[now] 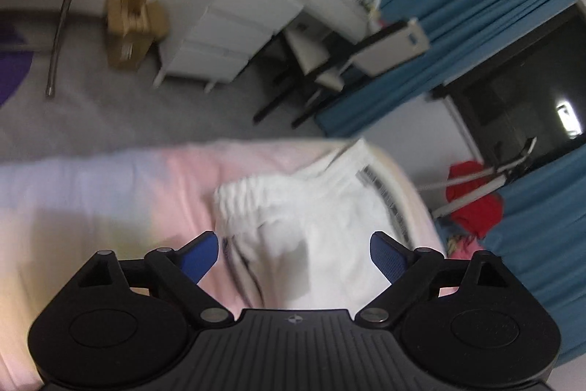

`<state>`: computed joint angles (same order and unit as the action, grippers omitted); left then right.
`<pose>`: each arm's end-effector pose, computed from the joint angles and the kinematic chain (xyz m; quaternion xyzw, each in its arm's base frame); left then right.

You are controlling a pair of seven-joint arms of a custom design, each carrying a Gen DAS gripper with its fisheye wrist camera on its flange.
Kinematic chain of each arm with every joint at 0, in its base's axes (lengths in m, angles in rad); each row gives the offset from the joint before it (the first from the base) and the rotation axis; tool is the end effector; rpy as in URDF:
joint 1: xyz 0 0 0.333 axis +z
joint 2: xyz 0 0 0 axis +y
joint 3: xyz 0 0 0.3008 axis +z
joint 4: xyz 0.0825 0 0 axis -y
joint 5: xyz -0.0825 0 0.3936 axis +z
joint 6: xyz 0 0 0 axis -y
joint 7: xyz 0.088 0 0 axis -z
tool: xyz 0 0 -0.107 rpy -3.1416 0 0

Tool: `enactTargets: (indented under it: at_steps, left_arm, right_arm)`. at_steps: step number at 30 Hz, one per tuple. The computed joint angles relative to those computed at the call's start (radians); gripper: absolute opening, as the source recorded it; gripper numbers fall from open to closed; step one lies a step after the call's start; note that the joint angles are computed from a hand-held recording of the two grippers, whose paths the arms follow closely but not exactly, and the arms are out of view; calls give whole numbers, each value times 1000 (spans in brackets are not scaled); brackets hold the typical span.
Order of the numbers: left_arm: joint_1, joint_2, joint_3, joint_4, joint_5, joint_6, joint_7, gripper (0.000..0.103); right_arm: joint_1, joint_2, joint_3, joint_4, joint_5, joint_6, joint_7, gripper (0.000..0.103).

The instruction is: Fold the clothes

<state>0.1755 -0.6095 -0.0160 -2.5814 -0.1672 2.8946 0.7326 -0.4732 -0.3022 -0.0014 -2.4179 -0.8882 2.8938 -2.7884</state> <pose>0.4212 0.0769 0.5540 -0.8738 0.1921 -0.4219 0.1468 0.4613 -0.1855 0.4782 0.0198 0.9039 -0.2756 0.3265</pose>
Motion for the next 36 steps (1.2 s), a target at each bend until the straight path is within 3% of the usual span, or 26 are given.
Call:
enactTargets:
  at_steps: [5, 9, 10, 11, 13, 15, 20, 22, 26, 30, 32, 33, 36]
  left_arm:
    - [-213, 89, 190, 58, -195, -49, 182, 83]
    - [-300, 148, 276, 101, -390, -116, 294, 59]
    - [-297, 155, 274, 100, -423, -114, 301, 51]
    - [-277, 164, 260, 99, -435, -113, 290, 34]
    - [-265, 169, 250, 91, -490, -106, 303, 18]
    - [-262, 155, 239, 74, -544, -69, 352, 14]
    - [-294, 56, 223, 7, -635, 80, 492, 11]
    - [-312, 18, 224, -9, -618, 137, 526, 11]
    - [-371, 19, 273, 51, -572, 136, 551, 11]
    - [-416, 177, 299, 250, -567, 98, 587, 11]
    - [-419, 331, 291, 412, -582, 79, 606, 11]
    - [-404, 406, 276, 493, -605, 64, 629, 11]
    - [-391, 651, 278, 755, -616, 0, 614, 11]
  right_arm:
    - [7, 14, 3, 29, -47, -35, 7, 6]
    - [28, 24, -17, 32, -41, -49, 7, 6]
    - [27, 26, -21, 30, -46, -41, 17, 6]
    - [22, 23, -22, 27, -58, -29, 38, 6]
    - [8, 16, -22, 20, -84, -7, 80, 6]
    - [-1, 1, -20, 10, -95, -2, 107, 6]
    - [-21, -99, 2, -48, -75, -32, 123, 6]
    - [-43, -142, 24, -64, -100, -33, 117, 6]
    - [-95, -157, 63, -30, -167, -16, 115, 6]
    - [-79, -38, 80, 138, -240, -44, 87, 5]
    - [-44, 65, 76, 268, -251, -76, 55, 5]
    - [10, 130, 44, 347, -260, -112, 39, 5]
    - [33, 347, 81, 609, -247, -210, -83, 6]
